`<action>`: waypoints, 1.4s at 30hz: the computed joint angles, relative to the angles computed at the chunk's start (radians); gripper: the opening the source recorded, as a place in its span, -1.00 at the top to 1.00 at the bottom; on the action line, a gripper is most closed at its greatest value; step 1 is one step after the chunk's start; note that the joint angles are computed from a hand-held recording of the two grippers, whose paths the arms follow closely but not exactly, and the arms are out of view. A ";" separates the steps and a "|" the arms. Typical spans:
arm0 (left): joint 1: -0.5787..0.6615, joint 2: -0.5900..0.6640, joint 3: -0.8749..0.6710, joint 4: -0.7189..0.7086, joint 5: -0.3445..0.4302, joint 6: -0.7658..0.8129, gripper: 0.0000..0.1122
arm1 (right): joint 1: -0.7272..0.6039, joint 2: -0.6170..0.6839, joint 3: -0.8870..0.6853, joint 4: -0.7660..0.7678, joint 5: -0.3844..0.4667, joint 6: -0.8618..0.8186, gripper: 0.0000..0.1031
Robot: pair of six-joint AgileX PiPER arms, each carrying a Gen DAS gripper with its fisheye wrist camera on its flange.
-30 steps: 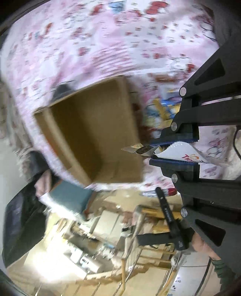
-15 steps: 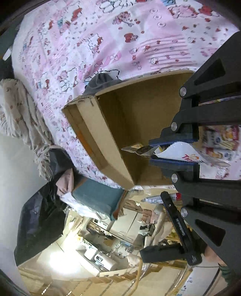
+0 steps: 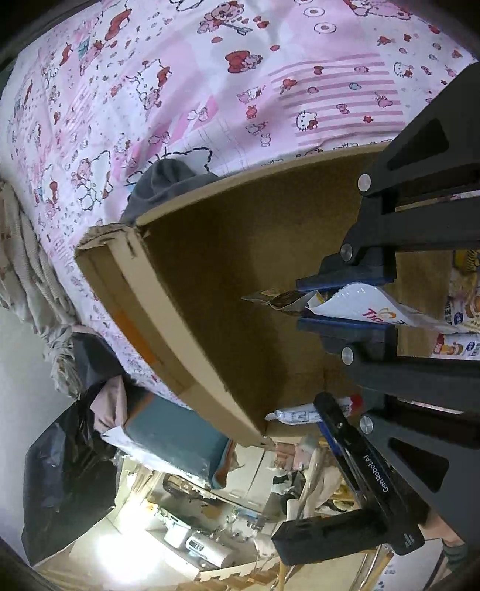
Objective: Organize snacks
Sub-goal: 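Carry both snacks over the box and open both tools to drop them, then move both tools back to the snack pile in front of the box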
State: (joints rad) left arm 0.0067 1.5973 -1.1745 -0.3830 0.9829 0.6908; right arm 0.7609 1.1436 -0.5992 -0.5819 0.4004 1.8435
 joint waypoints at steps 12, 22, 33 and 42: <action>-0.016 0.022 0.022 0.021 -0.022 -0.008 0.51 | -0.032 0.103 -0.032 0.133 -0.053 -0.147 0.71; -0.012 0.012 0.030 0.000 -0.006 0.016 0.40 | -0.038 0.098 -0.035 0.120 -0.109 -0.164 0.50; -0.002 -0.064 0.058 -0.048 -0.031 0.099 -0.60 | 0.110 0.041 -0.103 -0.194 0.229 0.119 -0.55; 0.071 -0.090 0.107 -0.106 -0.068 0.156 -0.60 | 0.159 0.047 -0.155 -0.164 0.304 0.060 -0.55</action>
